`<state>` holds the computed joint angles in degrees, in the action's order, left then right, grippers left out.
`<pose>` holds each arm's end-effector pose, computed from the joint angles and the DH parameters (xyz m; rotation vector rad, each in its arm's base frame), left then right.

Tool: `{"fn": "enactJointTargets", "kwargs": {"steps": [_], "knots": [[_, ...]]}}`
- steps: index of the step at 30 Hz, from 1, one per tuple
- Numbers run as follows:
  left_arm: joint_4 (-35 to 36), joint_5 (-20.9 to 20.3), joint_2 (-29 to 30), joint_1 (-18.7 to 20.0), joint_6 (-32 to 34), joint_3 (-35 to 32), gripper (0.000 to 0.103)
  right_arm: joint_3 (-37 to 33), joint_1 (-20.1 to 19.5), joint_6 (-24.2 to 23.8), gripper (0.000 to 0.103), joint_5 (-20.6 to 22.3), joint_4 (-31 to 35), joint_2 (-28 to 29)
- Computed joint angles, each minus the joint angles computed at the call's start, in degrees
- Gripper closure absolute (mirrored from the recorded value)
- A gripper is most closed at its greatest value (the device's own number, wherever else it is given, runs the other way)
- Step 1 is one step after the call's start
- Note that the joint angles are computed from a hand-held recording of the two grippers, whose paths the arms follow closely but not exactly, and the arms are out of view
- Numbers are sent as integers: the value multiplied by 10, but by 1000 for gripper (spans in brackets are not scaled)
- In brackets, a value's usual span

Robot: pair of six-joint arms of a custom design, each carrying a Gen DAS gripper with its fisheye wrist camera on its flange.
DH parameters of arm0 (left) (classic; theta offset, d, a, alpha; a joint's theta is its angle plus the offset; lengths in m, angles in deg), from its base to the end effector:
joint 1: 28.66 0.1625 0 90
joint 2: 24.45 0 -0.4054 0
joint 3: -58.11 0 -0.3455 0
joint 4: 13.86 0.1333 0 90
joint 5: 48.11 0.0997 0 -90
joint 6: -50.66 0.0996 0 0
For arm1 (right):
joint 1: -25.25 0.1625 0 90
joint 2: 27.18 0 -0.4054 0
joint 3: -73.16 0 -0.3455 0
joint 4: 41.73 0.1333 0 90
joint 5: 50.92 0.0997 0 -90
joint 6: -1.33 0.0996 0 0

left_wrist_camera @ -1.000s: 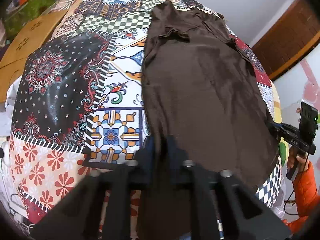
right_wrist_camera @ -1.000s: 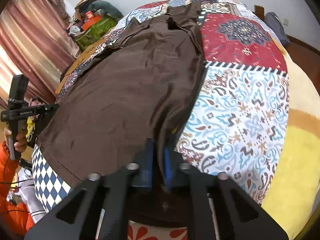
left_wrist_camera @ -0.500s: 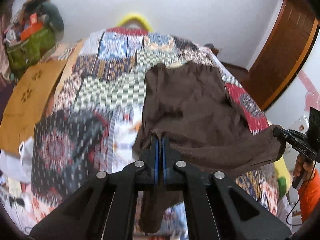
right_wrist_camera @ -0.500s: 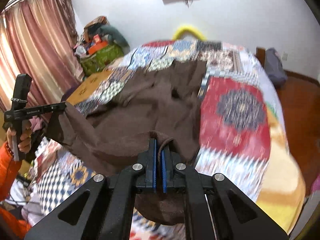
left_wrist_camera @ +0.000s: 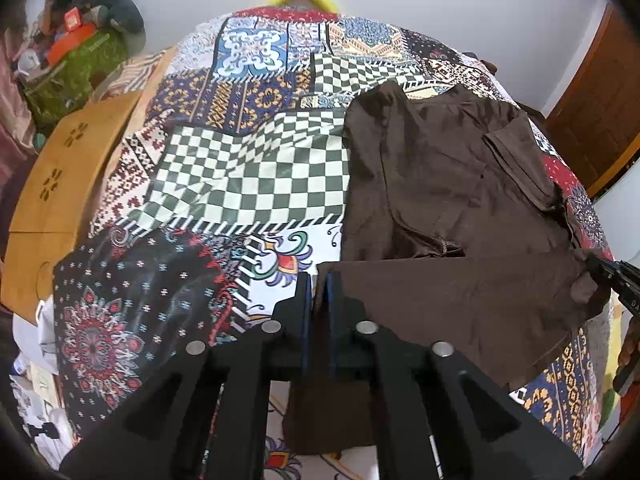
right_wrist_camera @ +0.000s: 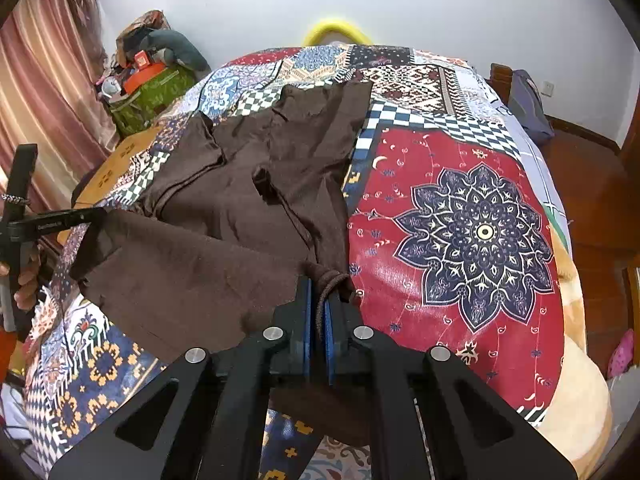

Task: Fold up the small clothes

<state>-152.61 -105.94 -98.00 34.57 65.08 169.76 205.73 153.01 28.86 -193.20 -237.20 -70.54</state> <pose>-0.0590 -0.5306 0.2737 0.8443 2.4445 -0.3197 0.2956 -0.2926 0.0648 0.0456 -2.3658 0.9088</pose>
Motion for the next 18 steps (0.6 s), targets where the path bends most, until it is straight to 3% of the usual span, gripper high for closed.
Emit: {"fn": "enactJointTargets", "kwargs": {"steps": [2,3,4,5,10,15,18], "knots": [[-5,1,-15,-3,9,7,80,2,10,14,85,-7,23,-10],[-6,2,-21,-5,13,10,75,4,18,22,75,-13,35,-16],[-8,1,-33,-6,20,16,73,6,24,27,66,-18,40,-21],[-7,0,-43,-7,25,21,71,10,33,32,63,-26,42,-25],[35,-12,-80,2,19,31,65,33,60,70,62,-49,64,-46],[54,-13,-91,20,2,47,55,58,52,109,62,-41,79,-51],[64,-26,-90,31,-10,51,55,77,36,118,62,-19,43,-42]]}}
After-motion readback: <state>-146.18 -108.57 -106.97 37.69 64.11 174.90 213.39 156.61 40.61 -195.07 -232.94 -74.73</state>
